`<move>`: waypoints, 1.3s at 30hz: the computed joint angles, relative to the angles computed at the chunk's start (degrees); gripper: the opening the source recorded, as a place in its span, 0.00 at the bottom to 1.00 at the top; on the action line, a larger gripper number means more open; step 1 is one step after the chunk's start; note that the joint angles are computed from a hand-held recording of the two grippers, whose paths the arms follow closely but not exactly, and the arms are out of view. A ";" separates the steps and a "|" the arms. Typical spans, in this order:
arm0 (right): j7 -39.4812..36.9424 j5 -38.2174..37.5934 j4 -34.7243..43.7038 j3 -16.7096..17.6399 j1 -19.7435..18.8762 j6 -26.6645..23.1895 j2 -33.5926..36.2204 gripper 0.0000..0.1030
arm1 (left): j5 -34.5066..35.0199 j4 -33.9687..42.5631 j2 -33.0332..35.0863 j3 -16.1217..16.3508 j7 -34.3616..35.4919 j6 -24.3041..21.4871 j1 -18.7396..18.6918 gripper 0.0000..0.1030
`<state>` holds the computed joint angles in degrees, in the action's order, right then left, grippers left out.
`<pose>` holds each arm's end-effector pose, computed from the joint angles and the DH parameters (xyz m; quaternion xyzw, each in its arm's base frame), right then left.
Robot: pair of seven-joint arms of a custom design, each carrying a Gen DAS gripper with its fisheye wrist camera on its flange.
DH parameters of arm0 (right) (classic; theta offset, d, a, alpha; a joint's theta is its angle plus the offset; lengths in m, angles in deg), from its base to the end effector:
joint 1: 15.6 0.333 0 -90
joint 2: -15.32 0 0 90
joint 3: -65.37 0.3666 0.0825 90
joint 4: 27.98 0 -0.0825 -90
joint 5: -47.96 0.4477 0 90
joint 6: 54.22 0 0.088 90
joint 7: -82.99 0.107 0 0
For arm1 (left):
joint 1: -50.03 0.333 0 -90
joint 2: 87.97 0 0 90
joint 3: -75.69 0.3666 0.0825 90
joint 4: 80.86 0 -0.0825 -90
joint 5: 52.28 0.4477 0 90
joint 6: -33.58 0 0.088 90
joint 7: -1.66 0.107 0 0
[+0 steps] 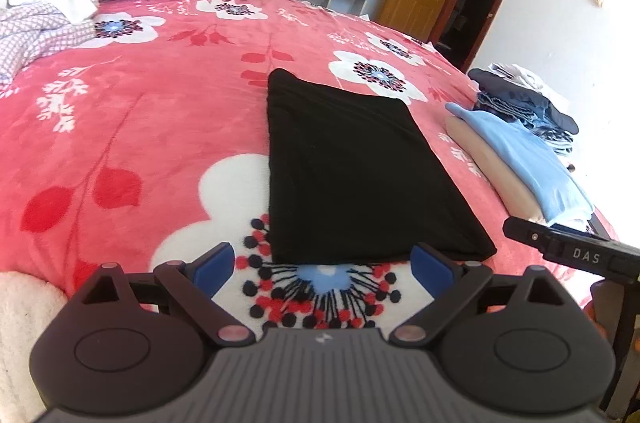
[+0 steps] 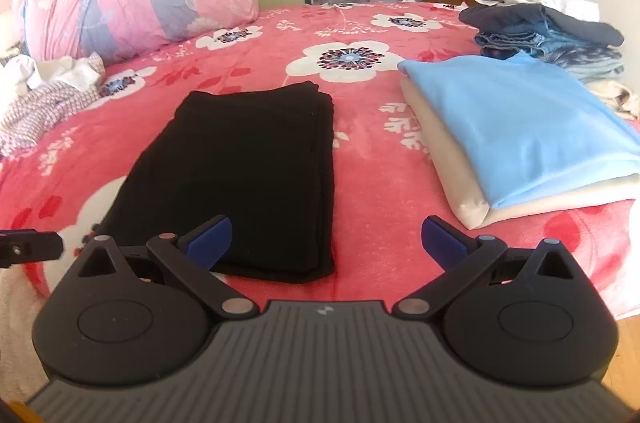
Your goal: Fold clothes
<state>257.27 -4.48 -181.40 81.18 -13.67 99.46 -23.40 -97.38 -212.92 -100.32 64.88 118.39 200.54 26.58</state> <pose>0.3837 0.1553 0.5050 -0.4725 0.7475 -0.3643 0.2921 0.4857 -0.2849 0.5343 -0.5058 0.7477 -0.4209 0.0889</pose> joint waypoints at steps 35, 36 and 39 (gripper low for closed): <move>-1.64 3.24 0.34 1.40 -0.66 2.04 -0.97 0.99 | 65.36 1.97 -0.37 -17.57 -59.49 -2.92 22.68 1.00; -1.80 2.68 0.37 1.70 -0.84 1.81 -0.96 0.99 | 64.50 2.08 -0.09 -16.34 -59.29 -3.01 21.42 1.00; -2.94 1.11 0.40 1.83 -0.60 1.32 -1.05 0.99 | 62.78 1.58 0.08 -13.03 -59.29 -2.09 18.19 1.00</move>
<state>254.33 -3.38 -181.00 83.00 -14.27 100.78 -24.45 -34.60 -211.34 -100.23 51.85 59.10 198.45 44.77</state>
